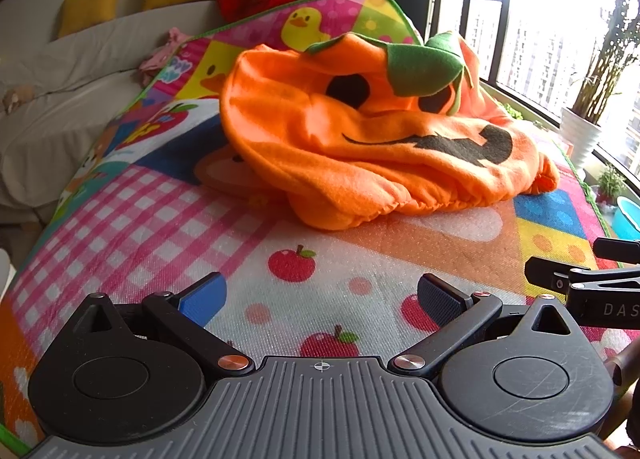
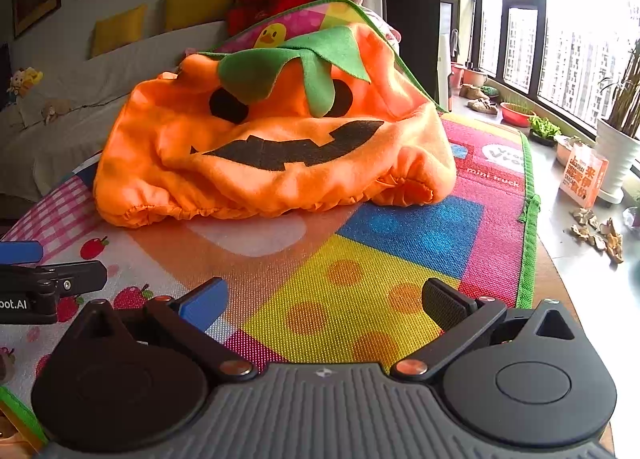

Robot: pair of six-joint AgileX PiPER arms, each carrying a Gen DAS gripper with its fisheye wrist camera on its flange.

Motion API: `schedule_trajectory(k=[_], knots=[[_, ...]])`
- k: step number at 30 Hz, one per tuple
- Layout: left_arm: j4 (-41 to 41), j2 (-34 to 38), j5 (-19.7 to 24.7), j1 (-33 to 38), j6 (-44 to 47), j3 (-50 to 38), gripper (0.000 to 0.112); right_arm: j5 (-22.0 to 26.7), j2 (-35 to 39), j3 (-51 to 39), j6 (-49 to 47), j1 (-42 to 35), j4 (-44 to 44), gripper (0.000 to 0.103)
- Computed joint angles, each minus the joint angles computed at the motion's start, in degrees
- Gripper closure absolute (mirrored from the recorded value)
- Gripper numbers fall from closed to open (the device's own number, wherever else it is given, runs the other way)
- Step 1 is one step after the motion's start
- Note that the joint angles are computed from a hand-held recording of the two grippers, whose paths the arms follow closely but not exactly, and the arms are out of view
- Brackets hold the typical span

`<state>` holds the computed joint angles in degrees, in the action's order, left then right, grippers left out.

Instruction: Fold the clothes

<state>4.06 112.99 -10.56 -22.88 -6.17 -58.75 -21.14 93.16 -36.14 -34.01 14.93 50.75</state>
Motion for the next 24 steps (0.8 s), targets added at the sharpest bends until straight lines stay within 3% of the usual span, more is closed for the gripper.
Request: schedule_trajectory(k=[16,22,24], knots=[[-8.8,0.0,0.7,-0.7,9.0,-0.6,0.009,0.3,-0.1,-0.4,-3.0,0.0,2.0,0.0],[-24.1,0.5,1.3,-1.4,24.5,-1.9,0.009,1.1,0.2,-0.8,-5.4,-0.2,3.1,0.0],[-25.8,0.7,1.7,-1.3,26.3,-2.3,0.009,1.3,0.3,-0.9,-5.6,-0.3,3.1,0.0]])
